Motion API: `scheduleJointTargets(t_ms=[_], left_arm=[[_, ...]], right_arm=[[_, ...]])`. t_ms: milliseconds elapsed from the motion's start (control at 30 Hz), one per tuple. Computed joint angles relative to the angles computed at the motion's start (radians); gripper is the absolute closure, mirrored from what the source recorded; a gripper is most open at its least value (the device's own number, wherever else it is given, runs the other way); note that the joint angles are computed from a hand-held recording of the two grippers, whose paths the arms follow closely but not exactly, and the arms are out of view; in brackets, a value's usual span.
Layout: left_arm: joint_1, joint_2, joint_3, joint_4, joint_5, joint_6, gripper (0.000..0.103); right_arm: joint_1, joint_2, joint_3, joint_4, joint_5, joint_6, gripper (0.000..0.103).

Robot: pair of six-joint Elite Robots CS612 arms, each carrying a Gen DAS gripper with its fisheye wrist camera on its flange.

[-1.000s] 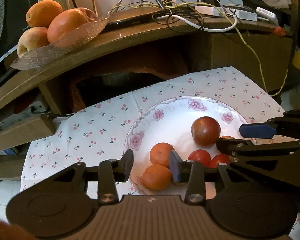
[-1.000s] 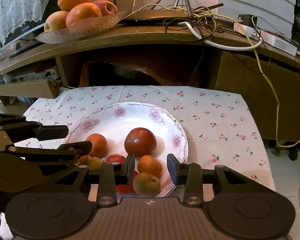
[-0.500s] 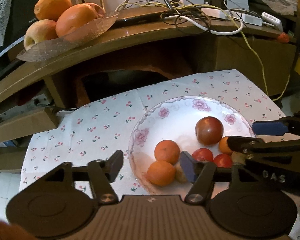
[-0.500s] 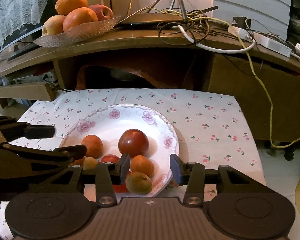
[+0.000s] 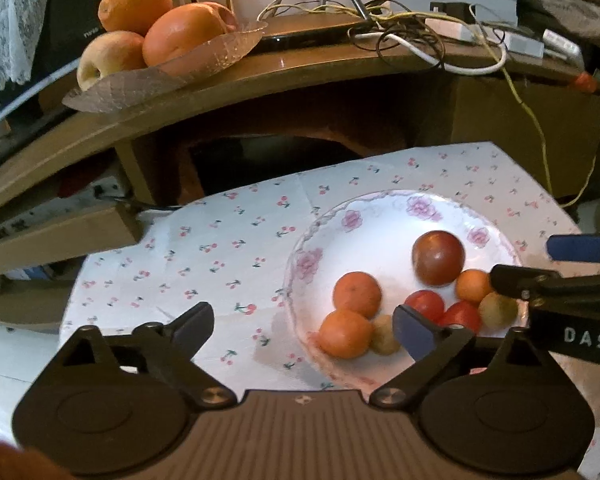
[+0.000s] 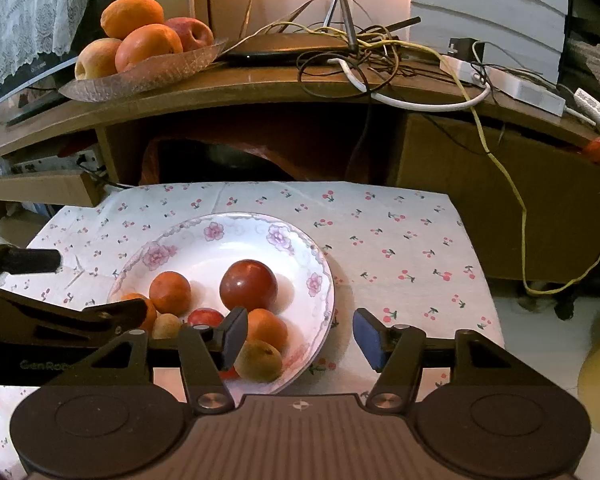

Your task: Organize fruits

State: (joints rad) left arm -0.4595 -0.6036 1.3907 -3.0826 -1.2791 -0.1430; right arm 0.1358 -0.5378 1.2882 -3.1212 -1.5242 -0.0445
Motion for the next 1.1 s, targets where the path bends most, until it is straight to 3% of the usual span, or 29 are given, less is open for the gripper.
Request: scheduleJointTargets(t_ms=[200, 700, 1100], left_arm=[[0.003, -0.024, 0.039, -0.021, -0.031, -0.032, 0.0], [-0.023, -0.118, 0.211, -0.093, -0.028, -0.108, 0.0], [-0.057, -0.181, 0.353, -0.148, 0.016, -0.14, 0.0]], right_arm=[[0.0, -0.027, 0.046, -0.03, 0.002, 0.01, 0.043], [0.0, -0.139, 0.246, -0.124, 0.024, 0.07, 0.043], [0.008, -0.202, 0.377, -0.172, 0.025, 0.094, 0.042]])
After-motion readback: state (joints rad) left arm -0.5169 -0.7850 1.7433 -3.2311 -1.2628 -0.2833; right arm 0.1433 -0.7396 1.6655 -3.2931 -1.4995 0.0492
